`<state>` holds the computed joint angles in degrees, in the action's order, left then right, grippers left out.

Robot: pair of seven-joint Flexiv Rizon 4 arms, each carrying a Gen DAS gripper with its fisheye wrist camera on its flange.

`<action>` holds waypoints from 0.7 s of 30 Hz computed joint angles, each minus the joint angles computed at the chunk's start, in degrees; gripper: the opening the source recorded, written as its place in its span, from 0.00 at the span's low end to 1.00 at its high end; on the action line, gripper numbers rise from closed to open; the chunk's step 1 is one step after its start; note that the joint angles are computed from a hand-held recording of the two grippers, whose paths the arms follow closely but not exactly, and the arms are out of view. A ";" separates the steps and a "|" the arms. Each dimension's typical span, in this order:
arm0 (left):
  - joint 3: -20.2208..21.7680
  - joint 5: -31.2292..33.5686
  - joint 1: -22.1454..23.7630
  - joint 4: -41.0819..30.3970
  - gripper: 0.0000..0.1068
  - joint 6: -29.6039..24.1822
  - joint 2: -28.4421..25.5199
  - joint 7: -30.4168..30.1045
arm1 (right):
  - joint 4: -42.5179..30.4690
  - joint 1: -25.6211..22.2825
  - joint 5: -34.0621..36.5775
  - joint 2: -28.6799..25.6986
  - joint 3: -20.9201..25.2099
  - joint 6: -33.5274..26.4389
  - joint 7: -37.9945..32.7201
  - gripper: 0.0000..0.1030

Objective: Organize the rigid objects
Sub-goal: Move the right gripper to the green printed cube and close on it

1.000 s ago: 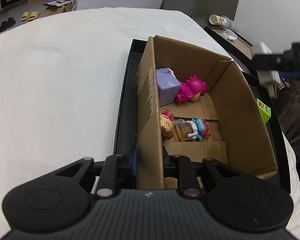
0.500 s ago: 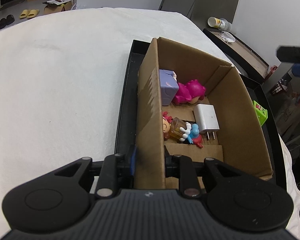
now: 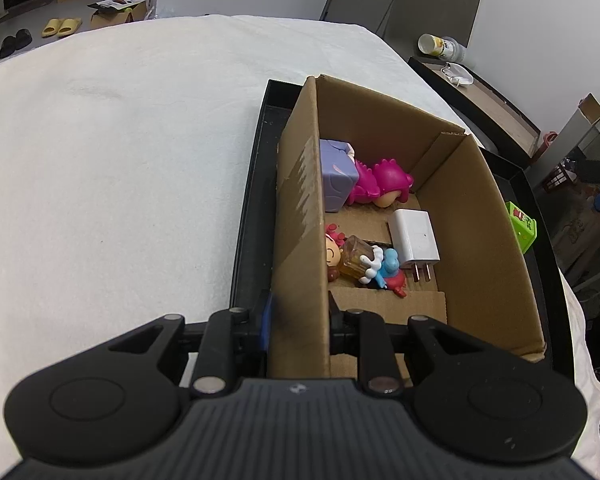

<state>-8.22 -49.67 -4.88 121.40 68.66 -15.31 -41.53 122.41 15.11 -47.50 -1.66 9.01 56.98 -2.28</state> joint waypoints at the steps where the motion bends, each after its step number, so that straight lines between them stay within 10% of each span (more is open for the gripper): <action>1: 0.02 0.04 -0.06 0.03 0.21 0.09 0.01 -0.12 | 0.54 -0.33 -0.09 0.20 -0.20 0.69 0.56 0.62; 21: -0.38 1.67 -0.42 0.39 0.21 2.45 -0.09 -2.25 | 1.26 -1.88 -7.42 -6.63 -4.32 2.26 6.71 0.91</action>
